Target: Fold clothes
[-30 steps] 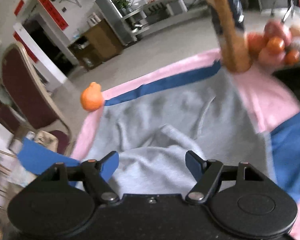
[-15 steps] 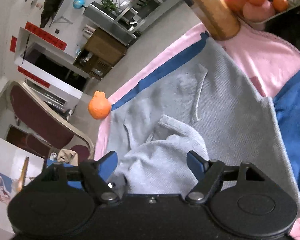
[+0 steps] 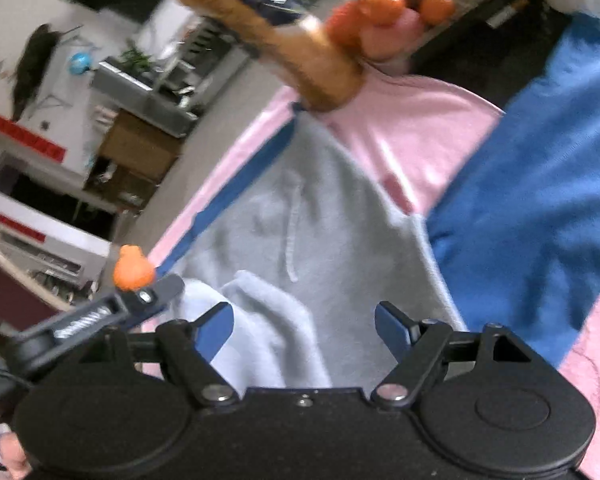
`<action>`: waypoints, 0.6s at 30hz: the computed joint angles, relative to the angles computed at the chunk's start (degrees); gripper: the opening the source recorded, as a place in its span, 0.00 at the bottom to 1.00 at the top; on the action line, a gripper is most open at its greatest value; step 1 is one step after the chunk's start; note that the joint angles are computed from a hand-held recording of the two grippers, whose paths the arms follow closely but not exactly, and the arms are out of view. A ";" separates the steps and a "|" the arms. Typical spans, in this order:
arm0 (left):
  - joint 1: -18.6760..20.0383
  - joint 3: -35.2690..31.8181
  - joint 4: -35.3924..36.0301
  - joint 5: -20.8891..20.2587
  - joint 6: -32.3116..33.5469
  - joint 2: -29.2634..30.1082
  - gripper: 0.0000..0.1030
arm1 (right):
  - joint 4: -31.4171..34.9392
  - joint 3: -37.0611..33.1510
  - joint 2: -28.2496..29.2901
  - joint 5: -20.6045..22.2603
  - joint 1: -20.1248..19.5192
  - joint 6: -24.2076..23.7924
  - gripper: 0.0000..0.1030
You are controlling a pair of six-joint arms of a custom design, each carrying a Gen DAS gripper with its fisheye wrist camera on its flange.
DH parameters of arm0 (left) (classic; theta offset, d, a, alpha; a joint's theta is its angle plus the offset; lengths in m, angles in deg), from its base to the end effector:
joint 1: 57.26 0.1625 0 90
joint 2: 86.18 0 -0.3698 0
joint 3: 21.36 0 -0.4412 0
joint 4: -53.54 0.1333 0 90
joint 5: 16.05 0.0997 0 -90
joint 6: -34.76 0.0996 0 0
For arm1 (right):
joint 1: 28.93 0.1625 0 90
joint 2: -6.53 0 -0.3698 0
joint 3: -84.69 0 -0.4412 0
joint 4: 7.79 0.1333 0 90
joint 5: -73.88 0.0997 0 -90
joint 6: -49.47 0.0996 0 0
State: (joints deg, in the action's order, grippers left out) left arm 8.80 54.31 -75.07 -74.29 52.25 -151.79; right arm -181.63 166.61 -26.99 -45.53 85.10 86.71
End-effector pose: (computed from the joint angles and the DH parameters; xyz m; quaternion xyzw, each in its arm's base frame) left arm -0.1205 -0.7290 0.3955 0.2666 0.8957 -0.2517 0.2514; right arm 0.3755 -0.6349 0.0239 -0.1827 -0.9064 0.3765 0.0580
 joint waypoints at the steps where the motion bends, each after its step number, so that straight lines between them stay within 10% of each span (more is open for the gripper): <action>1: 0.36 0.73 0.27 -1.06 0.08 -1.40 0.54 | 0.49 0.65 -0.57 0.97 -0.32 0.39 0.75; 8: 6.14 5.49 3.34 4.36 0.06 -11.33 0.64 | 5.96 0.48 -0.92 -0.62 0.76 -5.02 0.80; 15: 13.18 5.37 12.05 -3.91 -5.86 -14.32 0.62 | 1.24 6.85 -2.86 11.45 0.58 -1.64 0.72; 18: 13.42 6.31 12.87 -5.15 -3.05 -14.21 0.57 | 1.96 7.36 -1.93 6.62 1.94 -0.24 0.55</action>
State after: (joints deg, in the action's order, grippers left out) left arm 22.21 60.62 -62.21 -79.44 49.20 -166.01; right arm -179.67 173.97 -28.92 -38.91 87.04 86.48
